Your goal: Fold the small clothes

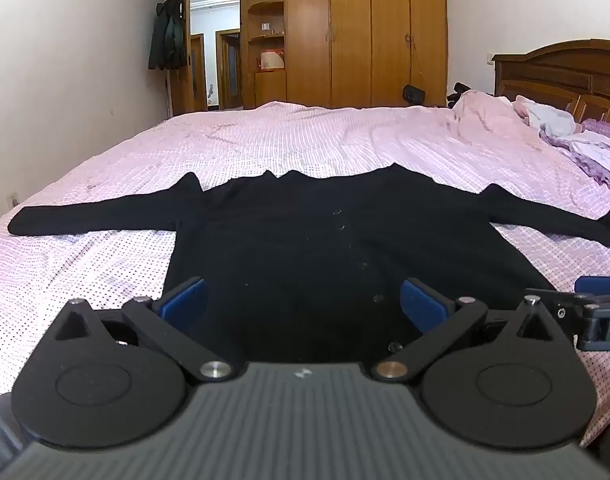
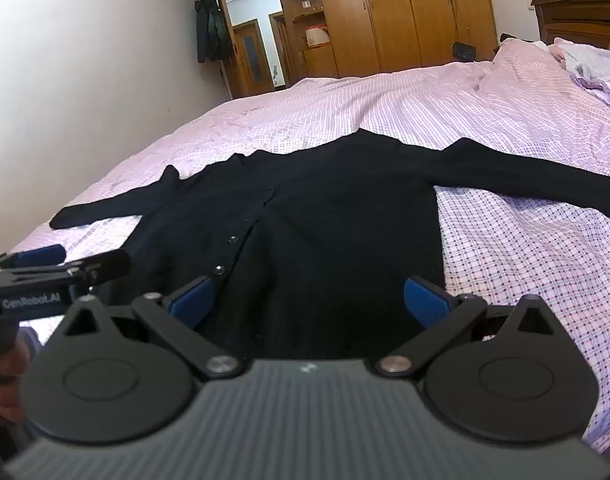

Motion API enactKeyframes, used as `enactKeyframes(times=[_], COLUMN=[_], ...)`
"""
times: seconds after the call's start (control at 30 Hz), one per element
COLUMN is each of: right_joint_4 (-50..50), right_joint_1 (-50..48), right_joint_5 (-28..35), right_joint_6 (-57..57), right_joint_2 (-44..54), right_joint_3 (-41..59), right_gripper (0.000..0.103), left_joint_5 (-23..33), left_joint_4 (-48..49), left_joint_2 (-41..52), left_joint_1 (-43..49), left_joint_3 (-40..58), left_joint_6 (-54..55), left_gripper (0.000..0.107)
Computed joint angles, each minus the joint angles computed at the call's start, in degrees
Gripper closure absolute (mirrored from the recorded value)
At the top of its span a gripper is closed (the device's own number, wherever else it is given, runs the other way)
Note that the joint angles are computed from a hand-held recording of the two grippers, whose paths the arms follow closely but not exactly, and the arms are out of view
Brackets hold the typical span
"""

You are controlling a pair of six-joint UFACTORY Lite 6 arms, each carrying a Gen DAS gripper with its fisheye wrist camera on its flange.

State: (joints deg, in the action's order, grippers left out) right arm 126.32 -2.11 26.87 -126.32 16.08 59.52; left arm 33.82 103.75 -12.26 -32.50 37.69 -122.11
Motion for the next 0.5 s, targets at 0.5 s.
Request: enactKeyframes(times=[0.5], right_joint_4=[-0.52], right_joint_1=[0.11], right_joint_5=[0.8], right_joint_6=[0.39], right_joint_2=[-0.68], right_joint_3=[-1.07], right_gripper=[0.0], left_joint_5=[-2.16], left_joint_4=[0.54], left_joint_2=[1.09], left_joint_1=[1.64], left_joint_3=[0.93], left_joint_6=[-0.15], left_gripper=[0.004])
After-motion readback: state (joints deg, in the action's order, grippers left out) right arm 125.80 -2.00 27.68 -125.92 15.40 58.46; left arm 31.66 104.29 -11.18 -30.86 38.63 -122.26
